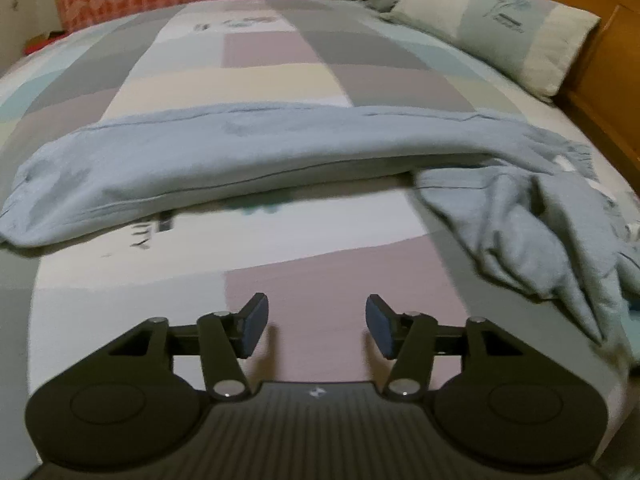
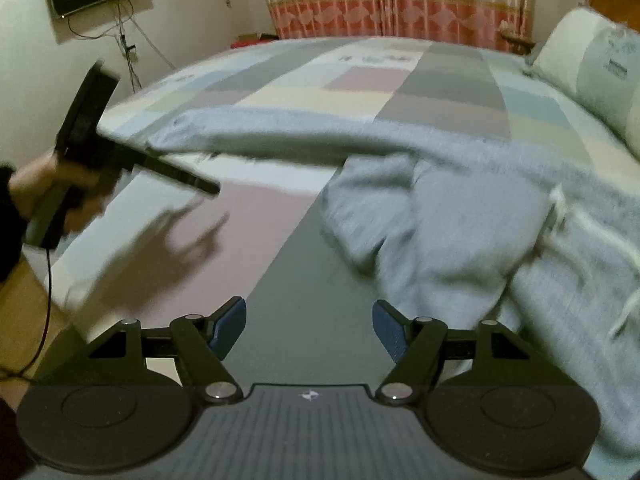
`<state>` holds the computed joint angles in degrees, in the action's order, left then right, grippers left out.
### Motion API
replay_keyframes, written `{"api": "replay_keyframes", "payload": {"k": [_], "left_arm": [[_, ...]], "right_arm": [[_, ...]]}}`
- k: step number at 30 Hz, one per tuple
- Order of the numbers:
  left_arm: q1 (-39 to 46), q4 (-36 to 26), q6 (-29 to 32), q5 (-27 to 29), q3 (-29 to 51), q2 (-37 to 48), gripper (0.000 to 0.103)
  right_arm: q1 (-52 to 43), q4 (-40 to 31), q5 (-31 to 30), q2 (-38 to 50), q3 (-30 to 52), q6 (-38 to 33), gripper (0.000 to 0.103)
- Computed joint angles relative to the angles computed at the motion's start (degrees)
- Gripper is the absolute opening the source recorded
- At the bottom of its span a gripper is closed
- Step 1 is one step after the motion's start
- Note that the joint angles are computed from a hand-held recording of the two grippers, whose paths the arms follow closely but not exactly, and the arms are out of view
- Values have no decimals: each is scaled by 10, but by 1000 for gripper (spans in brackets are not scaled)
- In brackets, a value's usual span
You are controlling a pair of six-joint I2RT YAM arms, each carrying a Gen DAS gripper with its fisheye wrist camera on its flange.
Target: Fold clothes
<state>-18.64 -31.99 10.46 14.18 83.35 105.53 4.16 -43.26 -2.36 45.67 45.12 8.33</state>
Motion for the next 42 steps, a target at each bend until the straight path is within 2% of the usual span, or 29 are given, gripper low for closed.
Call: {"api": "replay_keyframes", "payload": {"k": [2,3,9,15,20,25,27,29,32,35,39,42], "left_arm": [[-10,10,0,3,-8,-5,61],[-15,10,5,0,-8,-4,61],[-32,34,31,1,-21,-1,61],[-20,56,30,8,-12,19,61],[-4,78,38,22,-13,31,62],[0,90,42,20,-5,50,62],[3,96,38,31,-6,53,62],[6,99,37,40,-7,56,63],[5,106,44,34,-13,57,65],[8,104,45,42,-13,57,65],[13,104,44,48,-14,56,65],[15,106,36,48,-14,57,65]], "right_arm": [[-63,10,-37,46,44,-80,54],[-94,16,-59,80,72,-124,53],[-187,62,-135,332,280,-303,53],[-181,33,-118,617,537,-418,53],[-177,-24,-130,808,743,-430,53],[-174,-84,-140,921,872,-447,53],[-176,-89,-154,930,876,-452,48],[-178,-108,-176,933,884,-455,12],[-172,-93,-166,914,855,-473,7],[-169,-61,-148,909,850,-462,5],[-171,-26,-121,932,896,-405,5],[-164,16,-59,956,917,-354,6]]}}
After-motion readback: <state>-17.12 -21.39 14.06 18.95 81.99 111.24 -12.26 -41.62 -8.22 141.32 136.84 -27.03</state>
